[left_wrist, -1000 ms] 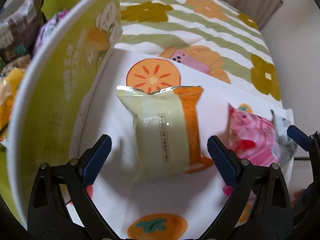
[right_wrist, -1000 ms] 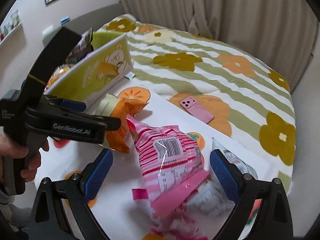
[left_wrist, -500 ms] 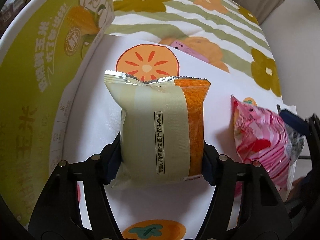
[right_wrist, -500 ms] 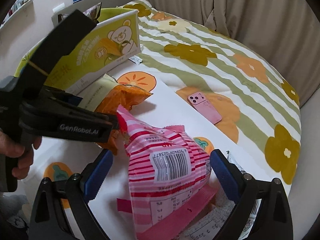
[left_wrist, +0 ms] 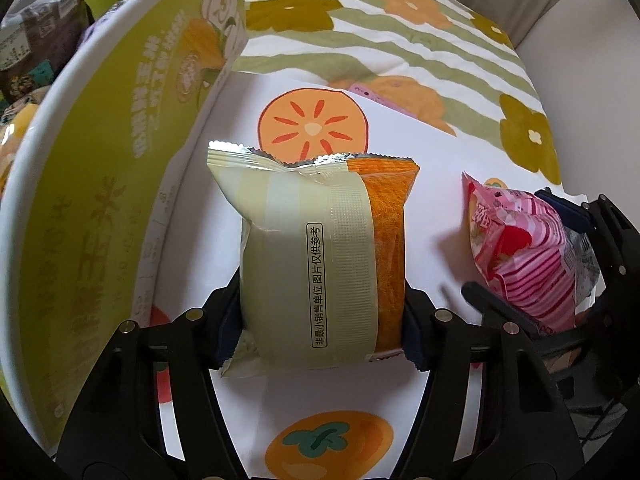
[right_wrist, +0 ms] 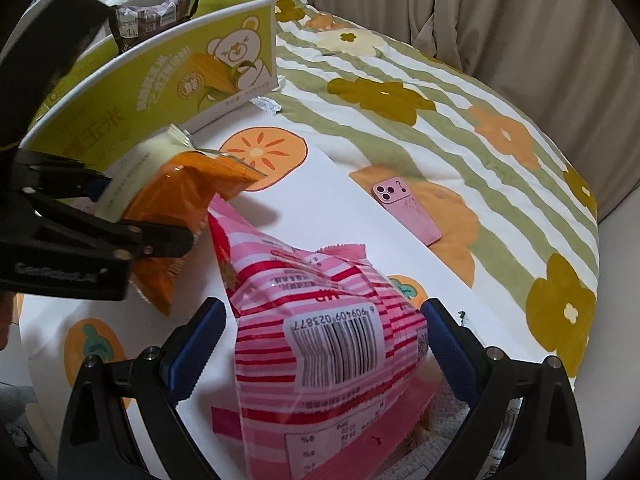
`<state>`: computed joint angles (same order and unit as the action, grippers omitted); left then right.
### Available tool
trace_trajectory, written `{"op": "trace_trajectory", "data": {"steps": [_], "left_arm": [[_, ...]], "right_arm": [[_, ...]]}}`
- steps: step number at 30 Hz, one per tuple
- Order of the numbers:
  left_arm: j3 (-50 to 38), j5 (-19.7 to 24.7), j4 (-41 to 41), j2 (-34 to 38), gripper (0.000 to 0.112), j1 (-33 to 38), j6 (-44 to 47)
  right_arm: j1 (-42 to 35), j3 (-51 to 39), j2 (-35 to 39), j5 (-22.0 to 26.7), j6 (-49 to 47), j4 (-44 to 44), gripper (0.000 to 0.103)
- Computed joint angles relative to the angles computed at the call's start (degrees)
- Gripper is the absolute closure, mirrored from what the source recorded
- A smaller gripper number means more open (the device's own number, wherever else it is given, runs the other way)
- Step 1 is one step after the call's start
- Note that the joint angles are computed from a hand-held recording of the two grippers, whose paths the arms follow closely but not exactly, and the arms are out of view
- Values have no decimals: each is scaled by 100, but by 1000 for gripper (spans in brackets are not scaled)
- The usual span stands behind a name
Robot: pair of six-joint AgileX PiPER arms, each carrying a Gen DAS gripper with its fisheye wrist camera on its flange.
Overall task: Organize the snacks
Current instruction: 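Grasp the cream-orange pastry packet with left tool while right tool grasps pink striped bag, then carry both packets over the green box and open both tools to drop them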
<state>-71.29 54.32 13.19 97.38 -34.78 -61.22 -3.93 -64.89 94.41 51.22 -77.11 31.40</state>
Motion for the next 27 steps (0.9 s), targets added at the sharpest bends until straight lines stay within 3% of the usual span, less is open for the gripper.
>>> {"op": "trace_trajectory", "data": {"steps": [1,2,11,16,27], "left_arm": [[29,25,26,-47,51,-20,-10],[43,40,50,-74,51,-41,-19],[95,200,193,-410,51,-277,-37],[17,436,360,-764,52,-466,-161],[-790,1508,1053,-1743,52,-1052,-138]], "right_arm": [[17,29,-17,-45,16,-12,9],[37,45,-39,-49,60,-58,18],[-28,206,-304,-18,262,36,34],[-203,72,-527,577,589,254,36],[-677,-481,-1437,1699,1630,571,39]]}}
